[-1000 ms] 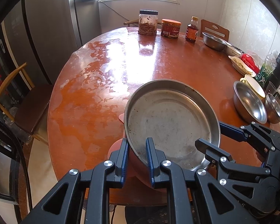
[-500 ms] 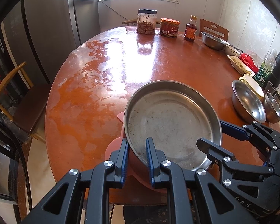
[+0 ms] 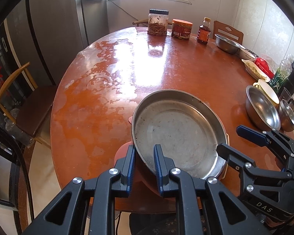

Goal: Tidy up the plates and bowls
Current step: 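Open the left gripper to release the steel pan on the stack, then move the left gripper toward the rim of the steel bowl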

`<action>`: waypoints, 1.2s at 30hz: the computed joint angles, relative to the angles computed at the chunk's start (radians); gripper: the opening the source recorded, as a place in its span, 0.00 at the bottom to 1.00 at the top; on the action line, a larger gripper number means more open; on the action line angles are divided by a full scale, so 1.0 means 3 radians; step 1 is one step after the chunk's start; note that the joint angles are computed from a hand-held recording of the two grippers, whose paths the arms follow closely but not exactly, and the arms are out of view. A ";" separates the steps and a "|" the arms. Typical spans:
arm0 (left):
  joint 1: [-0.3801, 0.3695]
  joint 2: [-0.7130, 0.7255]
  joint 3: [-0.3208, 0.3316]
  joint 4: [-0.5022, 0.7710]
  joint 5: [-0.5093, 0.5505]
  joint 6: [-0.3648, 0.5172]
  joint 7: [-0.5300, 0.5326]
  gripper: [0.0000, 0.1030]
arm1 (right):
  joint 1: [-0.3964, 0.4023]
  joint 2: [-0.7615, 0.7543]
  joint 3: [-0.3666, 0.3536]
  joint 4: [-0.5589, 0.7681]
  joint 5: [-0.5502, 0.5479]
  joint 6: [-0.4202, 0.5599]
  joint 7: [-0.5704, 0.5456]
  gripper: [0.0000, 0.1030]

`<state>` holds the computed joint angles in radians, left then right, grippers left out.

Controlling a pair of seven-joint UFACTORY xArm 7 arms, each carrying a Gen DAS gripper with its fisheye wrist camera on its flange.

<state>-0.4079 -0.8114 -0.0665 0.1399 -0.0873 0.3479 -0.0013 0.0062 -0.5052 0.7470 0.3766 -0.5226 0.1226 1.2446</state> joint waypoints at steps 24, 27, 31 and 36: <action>-0.0178 -0.0441 -0.0176 0.0009 0.0029 0.0097 -0.0297 0.55 | 0.0345 -0.0787 -0.0226 -0.0404 0.0314 0.0159 0.0044 0.65; -0.0225 -0.0482 -0.0224 0.0027 0.0040 0.0114 -0.0365 0.59 | 0.0456 -0.0938 -0.0306 -0.0497 0.0370 0.0230 0.0043 0.66; -0.0332 -0.0485 -0.0265 0.0055 0.0034 0.0048 -0.0455 0.60 | 0.0627 -0.1188 -0.0444 -0.0638 0.0442 0.0349 0.0033 0.67; -0.0489 -0.0352 -0.0299 0.0142 -0.0003 -0.0055 -0.0551 0.61 | 0.0887 -0.1589 -0.0626 -0.0821 0.0525 0.0611 -0.0018 0.70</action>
